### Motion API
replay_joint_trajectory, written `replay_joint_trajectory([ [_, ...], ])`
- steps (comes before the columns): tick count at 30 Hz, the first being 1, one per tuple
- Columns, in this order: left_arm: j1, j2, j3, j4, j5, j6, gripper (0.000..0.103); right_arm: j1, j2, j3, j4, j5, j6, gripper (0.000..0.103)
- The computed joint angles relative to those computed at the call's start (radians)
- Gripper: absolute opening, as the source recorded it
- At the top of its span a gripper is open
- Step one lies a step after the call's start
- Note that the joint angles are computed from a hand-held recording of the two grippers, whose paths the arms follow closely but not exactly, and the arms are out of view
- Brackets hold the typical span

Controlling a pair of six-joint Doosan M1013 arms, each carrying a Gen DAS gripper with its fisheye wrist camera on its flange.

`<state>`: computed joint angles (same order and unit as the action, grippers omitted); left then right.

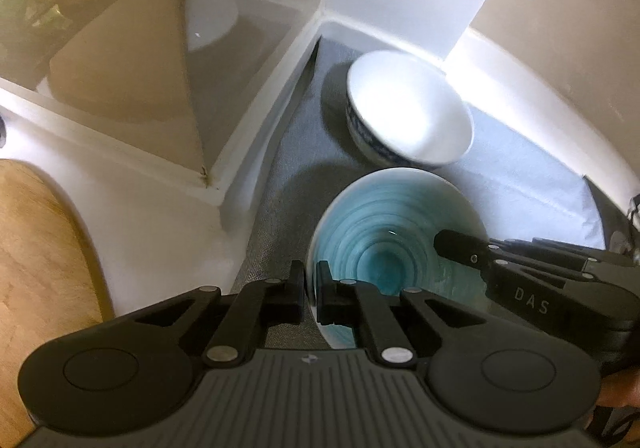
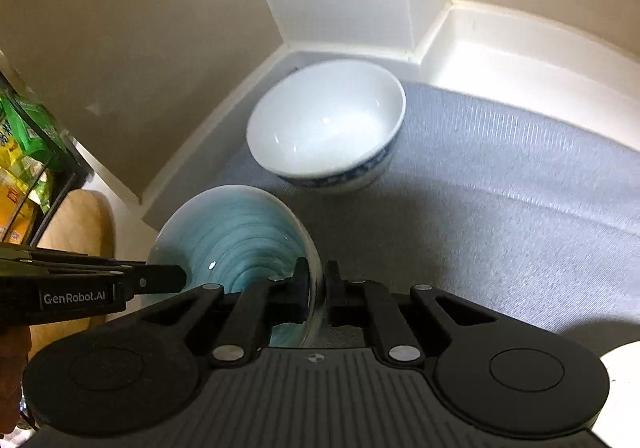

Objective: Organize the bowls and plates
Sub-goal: 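Lift the blue-glazed bowl with both grippers toward the plate stack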

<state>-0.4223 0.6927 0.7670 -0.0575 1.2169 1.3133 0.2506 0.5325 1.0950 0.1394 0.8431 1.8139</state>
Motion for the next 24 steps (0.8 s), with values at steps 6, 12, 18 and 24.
replay_joint_trajectory([
  [6,0.002,-0.073,0.075,0.018,-0.079,-0.010,0.005,0.013,-0.031,0.011,-0.005,-0.039,-0.017,0.009],
  [12,0.004,-0.157,0.172,0.049,-0.131,-0.029,0.005,0.031,-0.064,0.031,0.017,-0.055,-0.054,0.009],
  [18,0.008,-0.226,0.264,0.043,-0.128,-0.034,0.005,0.051,-0.093,0.058,0.043,-0.028,-0.083,0.009],
  [24,0.003,-0.264,0.328,0.034,-0.084,-0.033,0.005,0.071,-0.117,0.090,0.037,0.021,-0.075,0.009],
])
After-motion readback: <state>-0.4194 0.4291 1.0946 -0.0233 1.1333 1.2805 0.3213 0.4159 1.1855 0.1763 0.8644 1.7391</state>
